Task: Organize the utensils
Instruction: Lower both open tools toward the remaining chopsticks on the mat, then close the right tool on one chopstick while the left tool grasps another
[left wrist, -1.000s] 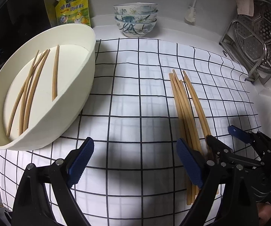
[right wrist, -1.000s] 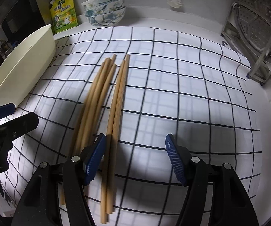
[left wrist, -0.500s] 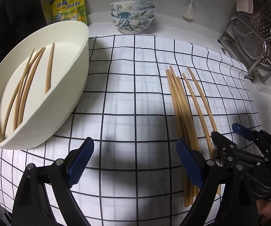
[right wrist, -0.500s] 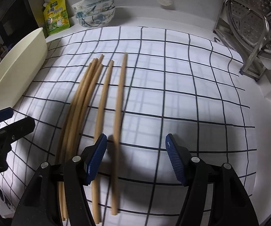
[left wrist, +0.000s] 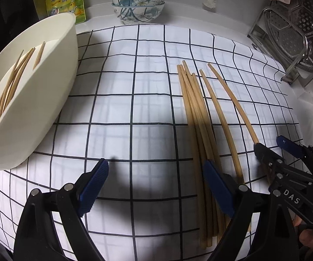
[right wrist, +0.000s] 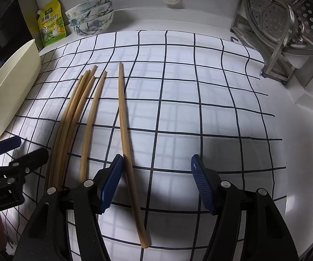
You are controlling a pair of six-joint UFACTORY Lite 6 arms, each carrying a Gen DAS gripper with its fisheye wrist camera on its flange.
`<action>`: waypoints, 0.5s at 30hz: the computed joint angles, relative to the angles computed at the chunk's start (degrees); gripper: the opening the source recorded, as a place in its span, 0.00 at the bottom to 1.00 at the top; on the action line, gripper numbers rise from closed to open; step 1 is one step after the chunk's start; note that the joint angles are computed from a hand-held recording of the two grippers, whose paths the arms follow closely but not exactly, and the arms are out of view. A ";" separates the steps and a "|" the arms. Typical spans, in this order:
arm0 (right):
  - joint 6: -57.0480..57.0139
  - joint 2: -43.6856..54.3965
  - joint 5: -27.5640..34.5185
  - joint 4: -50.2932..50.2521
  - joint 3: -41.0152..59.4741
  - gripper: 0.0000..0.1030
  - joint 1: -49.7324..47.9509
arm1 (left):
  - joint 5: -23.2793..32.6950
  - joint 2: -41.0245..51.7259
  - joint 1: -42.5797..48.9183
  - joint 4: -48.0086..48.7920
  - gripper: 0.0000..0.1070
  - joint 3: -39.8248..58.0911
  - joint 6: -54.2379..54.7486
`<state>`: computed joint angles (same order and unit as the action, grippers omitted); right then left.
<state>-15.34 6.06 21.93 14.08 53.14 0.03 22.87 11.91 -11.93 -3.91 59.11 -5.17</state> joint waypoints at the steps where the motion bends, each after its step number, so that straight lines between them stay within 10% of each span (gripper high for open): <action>1: -0.05 0.00 -0.06 -0.05 0.01 0.60 0.03 | -0.19 0.33 -0.30 0.88 0.82 0.03 -1.06; 15: -3.26 0.87 -0.13 3.88 0.88 0.60 0.16 | -1.14 1.95 -2.70 17.35 0.88 0.08 -15.75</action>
<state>-18.60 6.94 21.80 17.95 54.03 0.20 21.73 13.86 -14.63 13.44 59.19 -20.92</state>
